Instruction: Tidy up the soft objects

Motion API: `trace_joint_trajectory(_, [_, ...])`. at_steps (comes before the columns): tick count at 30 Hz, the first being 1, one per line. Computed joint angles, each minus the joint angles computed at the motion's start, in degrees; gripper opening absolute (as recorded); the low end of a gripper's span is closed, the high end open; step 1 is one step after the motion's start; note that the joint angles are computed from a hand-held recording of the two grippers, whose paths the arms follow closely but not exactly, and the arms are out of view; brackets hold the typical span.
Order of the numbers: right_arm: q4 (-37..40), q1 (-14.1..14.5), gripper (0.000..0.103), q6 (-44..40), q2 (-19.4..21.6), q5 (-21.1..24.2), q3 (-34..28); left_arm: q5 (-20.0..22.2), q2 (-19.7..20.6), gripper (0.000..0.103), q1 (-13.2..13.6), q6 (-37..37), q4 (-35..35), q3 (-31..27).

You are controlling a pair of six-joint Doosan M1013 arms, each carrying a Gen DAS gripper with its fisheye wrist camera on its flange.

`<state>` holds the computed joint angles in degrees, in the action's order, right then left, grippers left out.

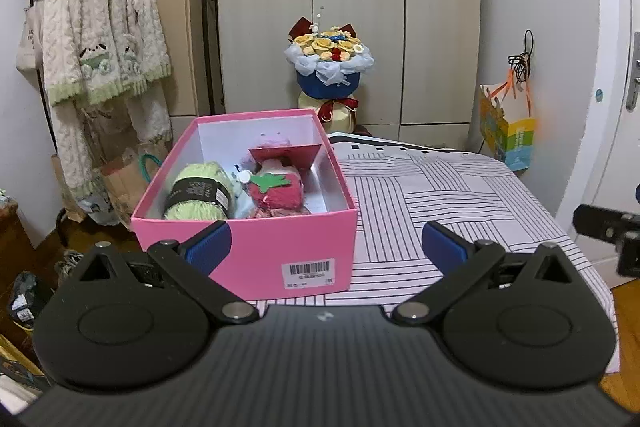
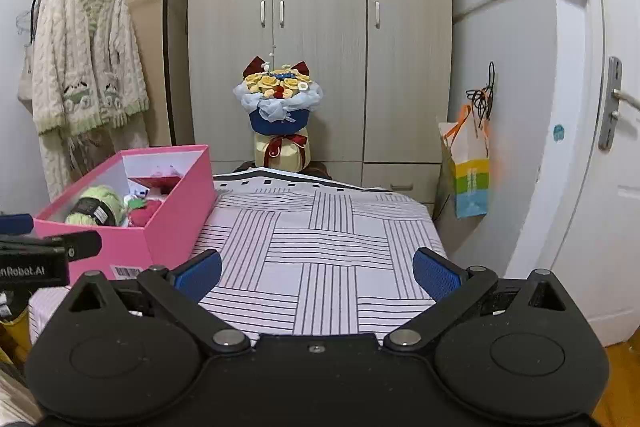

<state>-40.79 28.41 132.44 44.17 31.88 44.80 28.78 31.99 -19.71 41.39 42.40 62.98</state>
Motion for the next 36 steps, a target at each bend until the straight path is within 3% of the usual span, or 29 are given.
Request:
trace_joint_trajectory(10, [-2.6, 0.5, 0.103, 0.2, 0.2, 0.0, 0.2, 0.5, 0.0, 0.103, -0.2, -0.8, 1.4, 0.3])
trace_joint_trajectory(17, [-5.4, 0.7, 0.103, 3.8, 0.0, 0.5, 0.5, 1.3, -0.4, 0.103, -0.7, -4.7, 6.3, 0.9])
trace_joint_trajectory(36, [-3.0, 0.6, 0.103, 3.0, 0.8, 2.7, -1.2, 1.7, -1.0, 0.103, -0.6, -7.8, 9.4, 1.6])
